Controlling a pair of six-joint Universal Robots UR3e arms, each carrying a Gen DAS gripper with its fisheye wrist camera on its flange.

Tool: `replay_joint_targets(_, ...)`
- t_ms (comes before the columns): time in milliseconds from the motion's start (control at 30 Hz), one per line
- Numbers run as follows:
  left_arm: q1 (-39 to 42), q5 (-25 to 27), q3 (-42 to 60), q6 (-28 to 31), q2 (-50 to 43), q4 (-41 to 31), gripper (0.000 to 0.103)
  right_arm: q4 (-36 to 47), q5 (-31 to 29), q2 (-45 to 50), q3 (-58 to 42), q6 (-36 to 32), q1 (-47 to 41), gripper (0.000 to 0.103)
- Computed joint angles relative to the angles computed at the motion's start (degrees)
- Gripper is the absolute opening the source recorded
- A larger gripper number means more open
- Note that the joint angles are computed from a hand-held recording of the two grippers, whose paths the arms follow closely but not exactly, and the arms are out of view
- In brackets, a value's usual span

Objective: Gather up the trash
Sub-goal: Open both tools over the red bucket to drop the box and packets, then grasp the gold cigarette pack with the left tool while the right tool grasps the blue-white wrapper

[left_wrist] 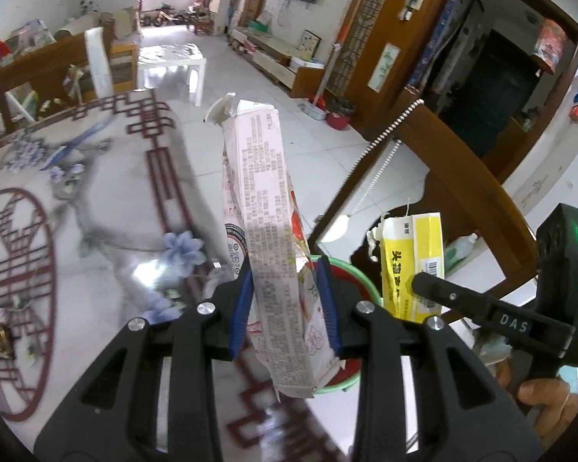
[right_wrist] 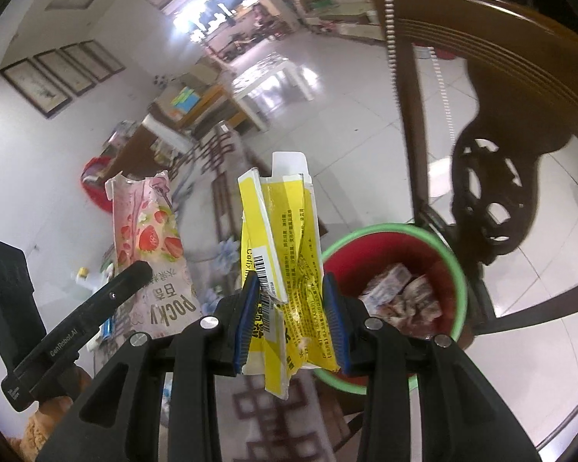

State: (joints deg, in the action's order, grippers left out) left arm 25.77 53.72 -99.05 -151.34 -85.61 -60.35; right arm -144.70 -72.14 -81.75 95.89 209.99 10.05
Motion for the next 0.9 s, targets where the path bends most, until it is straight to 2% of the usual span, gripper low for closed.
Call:
replay_joint_targets(300,-8.0,1.7,4.8,-2.5,-7.8,1.8,0.031,0.0,-0.4,-2.4,3.9,0.5,-3.9,0.035)
replay_joint_targets(567,-9.3,1.8,6.9,-0.2,-9.8,-1.0,0.032,0.9,-0.4,-1.6,3.5,1.3,-4.3,0.038)
replay_joint_targets(600,-9.6,2.1,7.2,-0.2,-10.1,-1.0,0.033,1.0,-0.6,-1.6,3.4,1.6,-4.3,0.039)
replay_joint_targets(633,-9.9,2.5,7.1,-0.4,-10.1,-0.5,0.043,0.6,-0.6,-1.6,3.6,2.3,-4.5,0.046)
replay_joint_targets(667,-9.8,2.6,6.4,-0.7,-9.8,0.4,0.060,0.0,-0.7,-1.8,4.0,3.1,-4.6,0.054)
replay_joint_targets(700,-9.2,1.6,4.9,-1.1,-9.0,1.9,0.066,-0.6,-0.8,-2.0,4.4,3.8,-4.7,0.056)
replay_joint_targets(900,-6.0,0.4,3.7,-0.2,-6.2,0.6,0.067,0.2,-1.8,-1.9,3.1,4.0,-3.8,0.058)
